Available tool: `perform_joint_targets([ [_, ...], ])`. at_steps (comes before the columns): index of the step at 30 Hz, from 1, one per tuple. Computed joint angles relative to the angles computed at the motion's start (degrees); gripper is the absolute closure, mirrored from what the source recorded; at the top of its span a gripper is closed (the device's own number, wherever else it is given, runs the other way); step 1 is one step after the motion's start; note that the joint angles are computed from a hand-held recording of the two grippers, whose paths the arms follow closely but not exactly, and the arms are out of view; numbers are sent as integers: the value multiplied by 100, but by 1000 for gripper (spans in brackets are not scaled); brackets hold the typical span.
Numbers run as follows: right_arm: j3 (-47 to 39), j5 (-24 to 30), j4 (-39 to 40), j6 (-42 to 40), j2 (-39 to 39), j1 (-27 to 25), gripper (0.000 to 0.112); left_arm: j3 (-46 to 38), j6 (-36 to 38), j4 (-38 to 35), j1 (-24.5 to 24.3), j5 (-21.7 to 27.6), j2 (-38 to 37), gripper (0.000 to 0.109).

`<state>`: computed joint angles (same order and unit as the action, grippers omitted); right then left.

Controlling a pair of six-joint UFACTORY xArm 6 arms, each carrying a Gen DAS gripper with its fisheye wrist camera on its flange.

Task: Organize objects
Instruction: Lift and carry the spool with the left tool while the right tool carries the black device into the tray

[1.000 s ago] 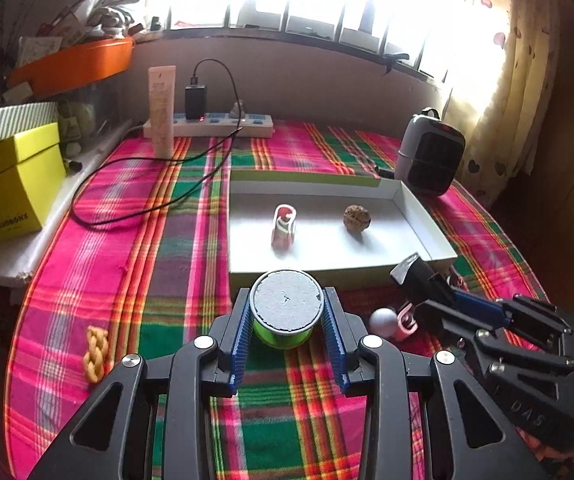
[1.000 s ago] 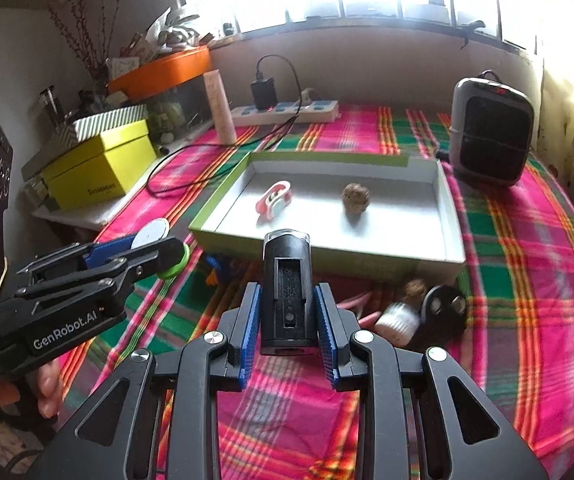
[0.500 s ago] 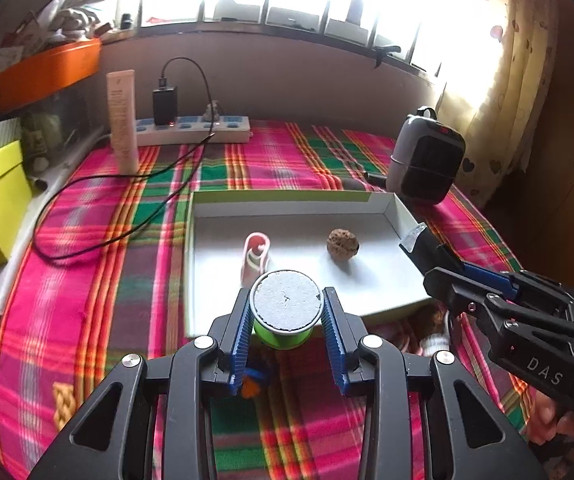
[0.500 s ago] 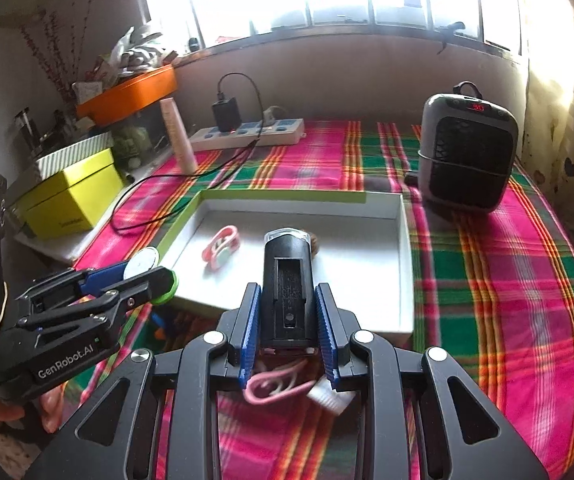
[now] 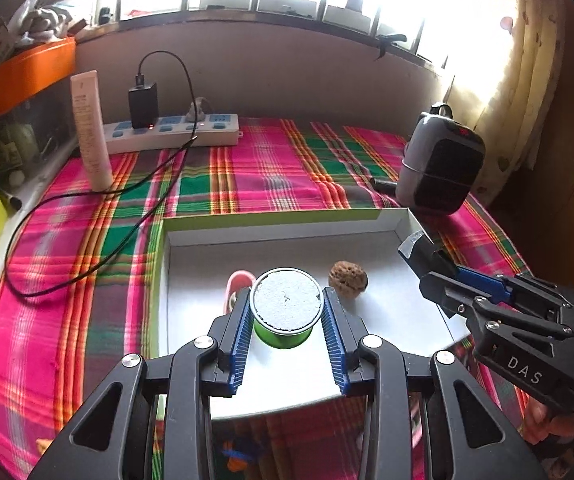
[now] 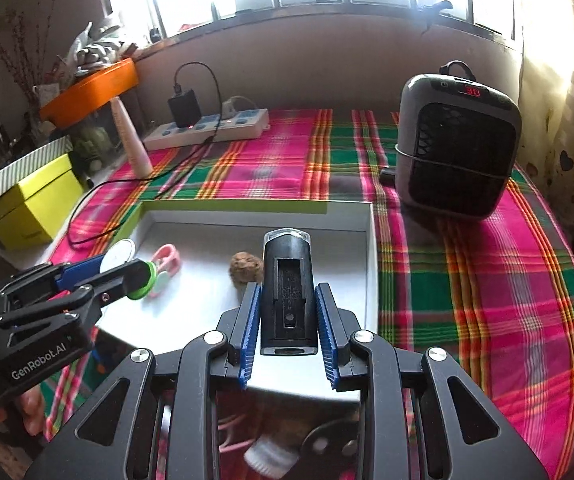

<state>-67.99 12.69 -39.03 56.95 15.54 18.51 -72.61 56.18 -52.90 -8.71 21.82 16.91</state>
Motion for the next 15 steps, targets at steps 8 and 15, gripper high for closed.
perform_joint_targets([
  [8, -317, 51, 829, -824, 374, -100, 84, -483, -610, 620, -84, 114, 480, 76],
  [15, -577, 104, 1588, -1522, 662, -141, 84, -790, -899, 871, -135, 151, 768, 76],
])
